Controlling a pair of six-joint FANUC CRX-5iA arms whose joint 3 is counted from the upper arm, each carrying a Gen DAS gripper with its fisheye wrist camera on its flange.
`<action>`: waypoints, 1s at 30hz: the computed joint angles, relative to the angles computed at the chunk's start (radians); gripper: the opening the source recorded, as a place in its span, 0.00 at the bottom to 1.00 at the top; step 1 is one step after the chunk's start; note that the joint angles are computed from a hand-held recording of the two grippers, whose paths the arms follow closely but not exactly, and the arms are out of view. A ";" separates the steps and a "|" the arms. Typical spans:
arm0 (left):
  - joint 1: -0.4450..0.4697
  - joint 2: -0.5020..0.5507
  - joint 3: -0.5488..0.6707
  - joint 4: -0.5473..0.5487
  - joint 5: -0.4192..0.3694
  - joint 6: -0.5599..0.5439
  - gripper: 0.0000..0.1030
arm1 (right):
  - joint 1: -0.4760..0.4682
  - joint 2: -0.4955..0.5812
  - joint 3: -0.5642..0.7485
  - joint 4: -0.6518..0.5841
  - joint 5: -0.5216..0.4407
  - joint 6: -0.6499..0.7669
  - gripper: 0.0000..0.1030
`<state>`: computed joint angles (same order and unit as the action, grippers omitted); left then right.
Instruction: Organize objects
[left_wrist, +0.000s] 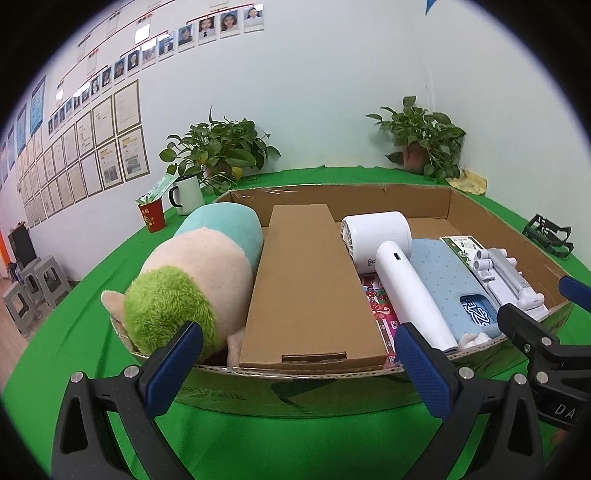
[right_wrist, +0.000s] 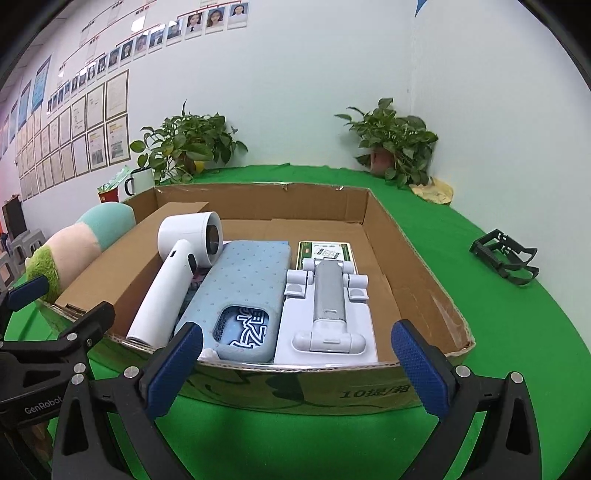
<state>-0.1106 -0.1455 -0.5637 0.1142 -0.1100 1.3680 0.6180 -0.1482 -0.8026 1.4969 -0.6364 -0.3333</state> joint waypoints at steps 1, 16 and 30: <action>0.000 -0.001 -0.018 0.065 0.014 -0.058 1.00 | -0.003 0.001 -0.006 0.026 -0.005 -0.024 1.00; -0.002 0.002 -0.023 0.103 0.014 -0.088 1.00 | -0.001 0.002 -0.008 0.037 -0.006 -0.038 1.00; -0.002 0.002 -0.020 0.093 0.011 -0.078 1.00 | 0.004 0.003 -0.007 0.033 -0.011 -0.038 1.00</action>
